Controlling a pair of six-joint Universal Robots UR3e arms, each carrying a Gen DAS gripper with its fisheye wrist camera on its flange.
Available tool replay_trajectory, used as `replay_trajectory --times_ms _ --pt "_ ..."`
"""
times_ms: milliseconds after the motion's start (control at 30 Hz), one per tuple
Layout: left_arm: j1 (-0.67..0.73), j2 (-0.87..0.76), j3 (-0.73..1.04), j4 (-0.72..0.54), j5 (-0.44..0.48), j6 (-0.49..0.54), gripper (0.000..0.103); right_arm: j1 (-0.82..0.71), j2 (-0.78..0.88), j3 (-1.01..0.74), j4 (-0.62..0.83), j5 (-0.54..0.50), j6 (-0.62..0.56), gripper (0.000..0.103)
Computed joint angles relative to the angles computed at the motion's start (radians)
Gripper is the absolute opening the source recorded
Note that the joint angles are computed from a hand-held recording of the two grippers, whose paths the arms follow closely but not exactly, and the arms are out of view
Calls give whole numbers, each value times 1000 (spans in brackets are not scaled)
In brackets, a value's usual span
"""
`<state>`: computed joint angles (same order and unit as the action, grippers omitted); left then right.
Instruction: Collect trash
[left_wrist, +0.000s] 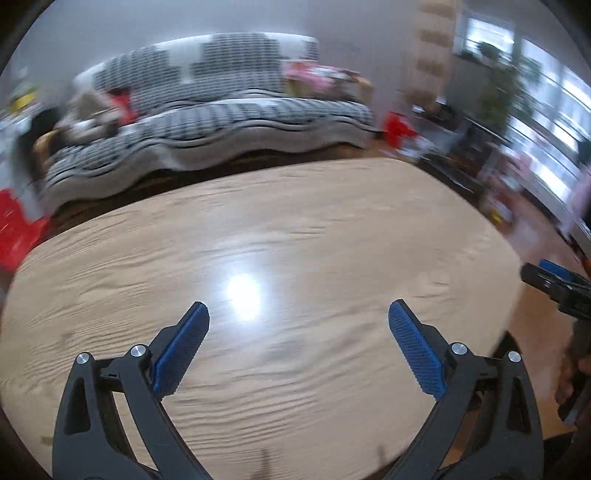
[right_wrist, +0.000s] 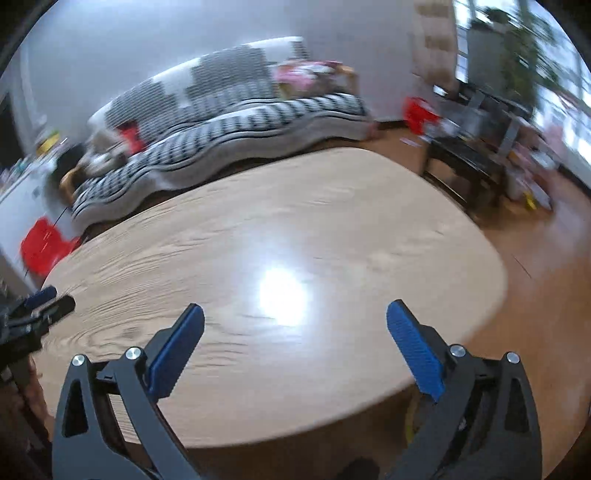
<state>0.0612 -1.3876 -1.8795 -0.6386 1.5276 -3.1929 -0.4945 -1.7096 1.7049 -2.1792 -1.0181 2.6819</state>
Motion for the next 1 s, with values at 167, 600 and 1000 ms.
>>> replay_trajectory --times_ms 167,600,1000 --pt "310 221 -129 -116 -111 129 95 250 73 -48 -85 -98 72 96" --pt "707 464 -245 -322 -291 342 95 540 224 -140 -157 -255 181 96" --pt "685 444 -230 -305 -289 327 95 481 206 -116 -124 -221 160 96"
